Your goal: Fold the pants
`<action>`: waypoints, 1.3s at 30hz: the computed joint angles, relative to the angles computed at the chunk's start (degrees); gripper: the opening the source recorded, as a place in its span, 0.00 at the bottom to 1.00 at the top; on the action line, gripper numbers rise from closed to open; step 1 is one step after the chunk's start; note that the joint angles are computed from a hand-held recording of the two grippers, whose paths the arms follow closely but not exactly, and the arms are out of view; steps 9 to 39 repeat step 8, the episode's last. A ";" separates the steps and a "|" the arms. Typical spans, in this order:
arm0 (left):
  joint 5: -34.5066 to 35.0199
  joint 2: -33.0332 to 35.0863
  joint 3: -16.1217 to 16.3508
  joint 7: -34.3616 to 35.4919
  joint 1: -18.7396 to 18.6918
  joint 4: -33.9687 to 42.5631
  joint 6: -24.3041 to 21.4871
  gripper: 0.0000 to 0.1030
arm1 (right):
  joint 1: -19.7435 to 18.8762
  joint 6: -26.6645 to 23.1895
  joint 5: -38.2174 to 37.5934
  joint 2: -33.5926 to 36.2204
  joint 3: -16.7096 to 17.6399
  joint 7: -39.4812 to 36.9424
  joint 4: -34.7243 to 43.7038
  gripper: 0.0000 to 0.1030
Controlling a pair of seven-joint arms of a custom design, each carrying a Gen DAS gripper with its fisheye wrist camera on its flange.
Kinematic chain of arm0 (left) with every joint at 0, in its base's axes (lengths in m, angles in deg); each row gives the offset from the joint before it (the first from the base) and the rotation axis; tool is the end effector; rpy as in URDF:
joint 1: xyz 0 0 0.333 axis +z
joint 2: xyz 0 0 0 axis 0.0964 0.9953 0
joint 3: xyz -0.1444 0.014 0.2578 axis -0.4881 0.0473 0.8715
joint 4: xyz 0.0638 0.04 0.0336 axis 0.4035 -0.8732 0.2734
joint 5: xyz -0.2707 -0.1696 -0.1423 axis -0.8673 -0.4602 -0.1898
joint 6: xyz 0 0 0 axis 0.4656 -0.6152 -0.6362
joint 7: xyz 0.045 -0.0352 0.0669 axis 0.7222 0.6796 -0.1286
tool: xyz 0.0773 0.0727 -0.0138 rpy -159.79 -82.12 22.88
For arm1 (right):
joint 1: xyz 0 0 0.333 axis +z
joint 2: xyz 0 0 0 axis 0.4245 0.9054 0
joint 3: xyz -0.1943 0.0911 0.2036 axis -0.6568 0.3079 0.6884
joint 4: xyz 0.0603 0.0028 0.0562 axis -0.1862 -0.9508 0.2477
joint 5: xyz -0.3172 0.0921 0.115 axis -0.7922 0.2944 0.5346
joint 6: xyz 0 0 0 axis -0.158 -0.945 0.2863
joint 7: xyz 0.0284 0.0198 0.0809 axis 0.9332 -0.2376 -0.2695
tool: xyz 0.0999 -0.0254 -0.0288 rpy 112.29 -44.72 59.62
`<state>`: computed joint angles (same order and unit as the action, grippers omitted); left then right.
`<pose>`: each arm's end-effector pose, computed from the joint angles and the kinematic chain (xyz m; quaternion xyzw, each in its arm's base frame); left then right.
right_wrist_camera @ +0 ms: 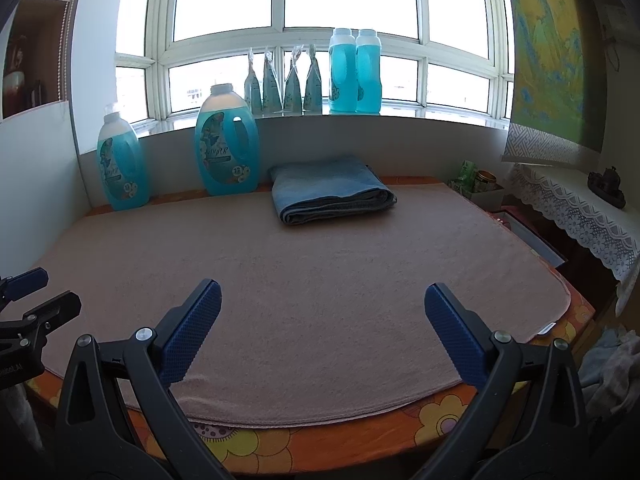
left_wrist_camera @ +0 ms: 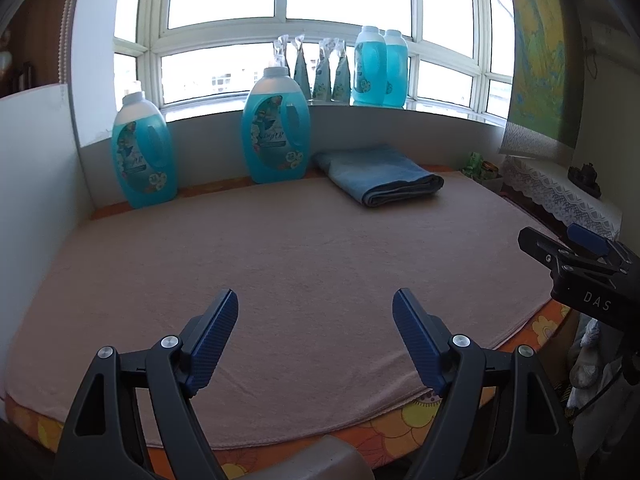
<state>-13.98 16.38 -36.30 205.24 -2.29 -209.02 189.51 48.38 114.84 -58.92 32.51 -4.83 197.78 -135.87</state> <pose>0.4708 -0.0298 0.4984 -0.4692 0.7462 -0.4016 0.2486 0.3826 0.2944 0.5399 -0.5642 0.6875 -0.3727 0.2648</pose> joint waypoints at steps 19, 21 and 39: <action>0.26 0.45 -0.39 -0.34 0.30 0.24 0.30 0.78 | -0.12 0.35 0.22 -0.06 -0.08 0.05 -0.39 1.00; 0.26 0.45 -0.39 -0.34 0.30 0.24 0.30 0.78 | -0.12 0.35 0.22 -0.06 -0.08 0.05 -0.39 1.00; 0.26 0.45 -0.39 -0.34 0.30 0.24 0.30 0.78 | -0.12 0.35 0.22 -0.06 -0.08 0.05 -0.39 1.00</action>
